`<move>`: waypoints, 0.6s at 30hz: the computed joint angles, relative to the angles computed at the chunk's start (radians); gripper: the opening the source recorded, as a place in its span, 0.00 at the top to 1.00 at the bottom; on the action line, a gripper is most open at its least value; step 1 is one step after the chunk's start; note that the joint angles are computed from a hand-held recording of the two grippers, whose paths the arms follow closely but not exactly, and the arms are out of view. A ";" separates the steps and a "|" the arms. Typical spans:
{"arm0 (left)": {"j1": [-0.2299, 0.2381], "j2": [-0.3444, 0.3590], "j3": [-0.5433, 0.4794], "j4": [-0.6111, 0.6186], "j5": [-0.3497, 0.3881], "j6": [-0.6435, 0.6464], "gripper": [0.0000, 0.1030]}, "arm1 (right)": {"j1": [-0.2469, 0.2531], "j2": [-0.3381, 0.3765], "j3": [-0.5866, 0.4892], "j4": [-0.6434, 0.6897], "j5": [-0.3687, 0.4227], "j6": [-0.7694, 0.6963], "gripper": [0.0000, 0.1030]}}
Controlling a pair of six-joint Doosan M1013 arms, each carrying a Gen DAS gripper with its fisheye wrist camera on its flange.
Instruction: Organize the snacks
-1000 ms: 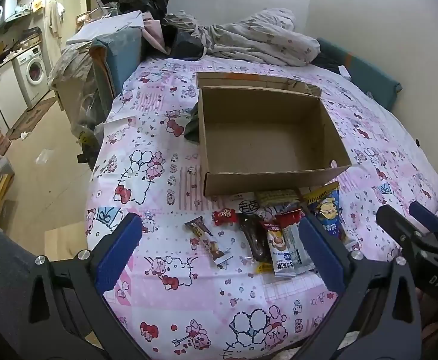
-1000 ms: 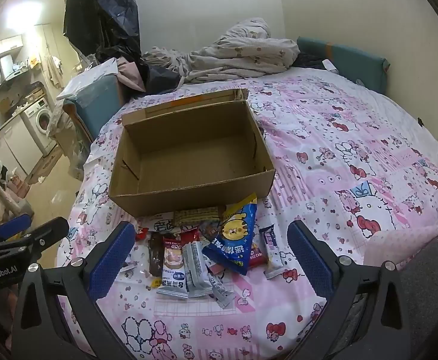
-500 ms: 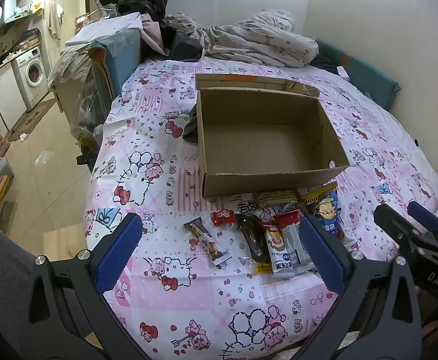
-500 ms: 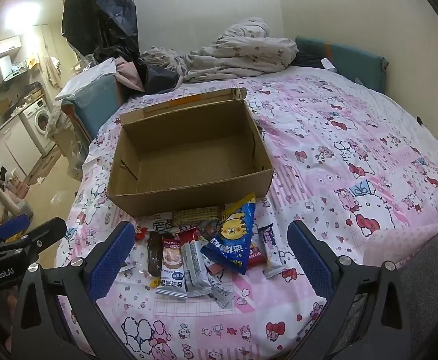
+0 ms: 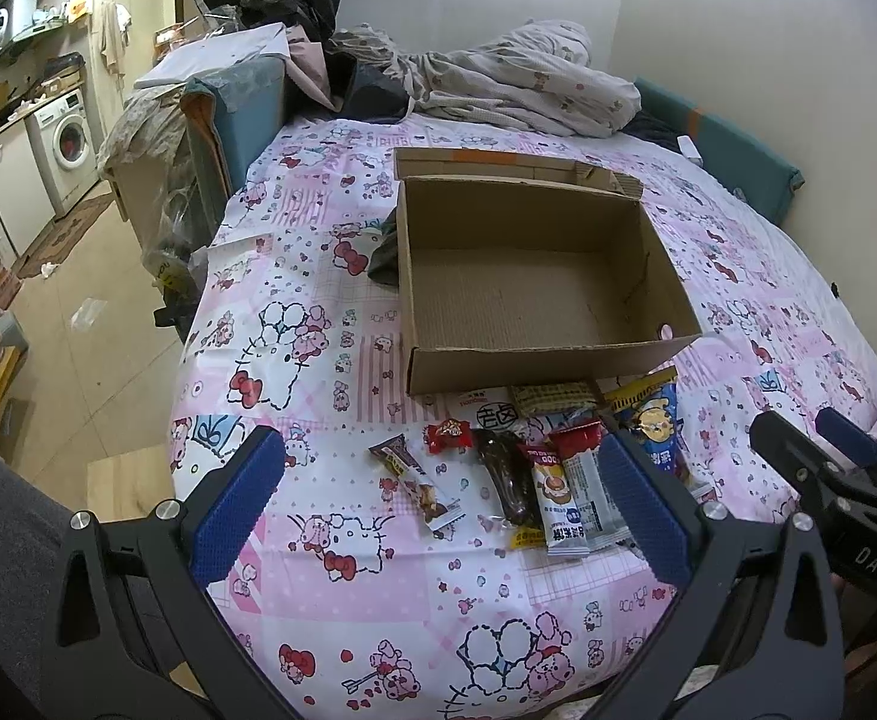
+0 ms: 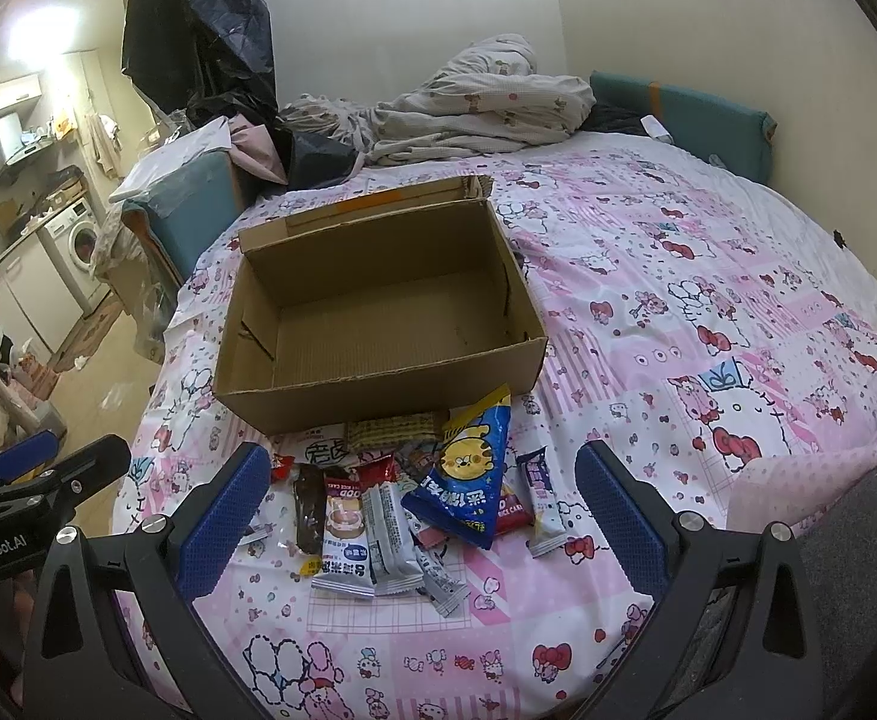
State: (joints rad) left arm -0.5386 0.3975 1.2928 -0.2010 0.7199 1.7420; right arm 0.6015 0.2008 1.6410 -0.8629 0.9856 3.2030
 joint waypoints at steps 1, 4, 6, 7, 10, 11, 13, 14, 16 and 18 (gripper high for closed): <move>0.000 0.000 0.000 0.001 -0.001 0.000 0.00 | 0.000 0.000 0.000 0.000 0.001 -0.002 0.00; 0.000 0.001 -0.001 0.001 0.000 -0.001 0.00 | -0.001 -0.001 -0.001 0.000 0.000 0.000 0.00; 0.000 0.001 -0.001 0.001 0.000 -0.001 0.00 | -0.001 0.001 -0.003 0.000 0.001 0.001 0.00; 0.000 0.001 -0.001 0.003 -0.001 -0.003 0.00 | -0.001 0.001 -0.003 0.000 0.001 0.002 0.00; 0.000 0.001 -0.001 0.002 0.000 -0.004 0.00 | -0.001 -0.001 0.001 0.000 -0.001 0.003 0.00; 0.000 0.001 -0.001 0.002 0.000 -0.004 0.00 | -0.001 -0.002 0.001 0.000 -0.001 0.002 0.00; 0.000 0.001 -0.001 0.004 0.000 -0.005 0.00 | 0.000 -0.002 0.002 -0.002 -0.001 0.004 0.00; 0.000 0.001 -0.001 0.002 -0.001 -0.003 0.00 | 0.000 -0.002 0.002 -0.001 -0.001 0.005 0.00; 0.000 0.001 0.000 0.006 -0.005 -0.004 0.00 | -0.002 -0.001 0.002 -0.001 -0.003 0.004 0.00; 0.000 0.000 0.001 0.009 -0.007 -0.008 0.00 | -0.002 -0.001 0.002 -0.001 -0.003 0.005 0.00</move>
State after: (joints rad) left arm -0.5383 0.3978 1.2942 -0.1920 0.7126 1.7342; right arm 0.5997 0.1994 1.6431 -0.8637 0.9823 3.2079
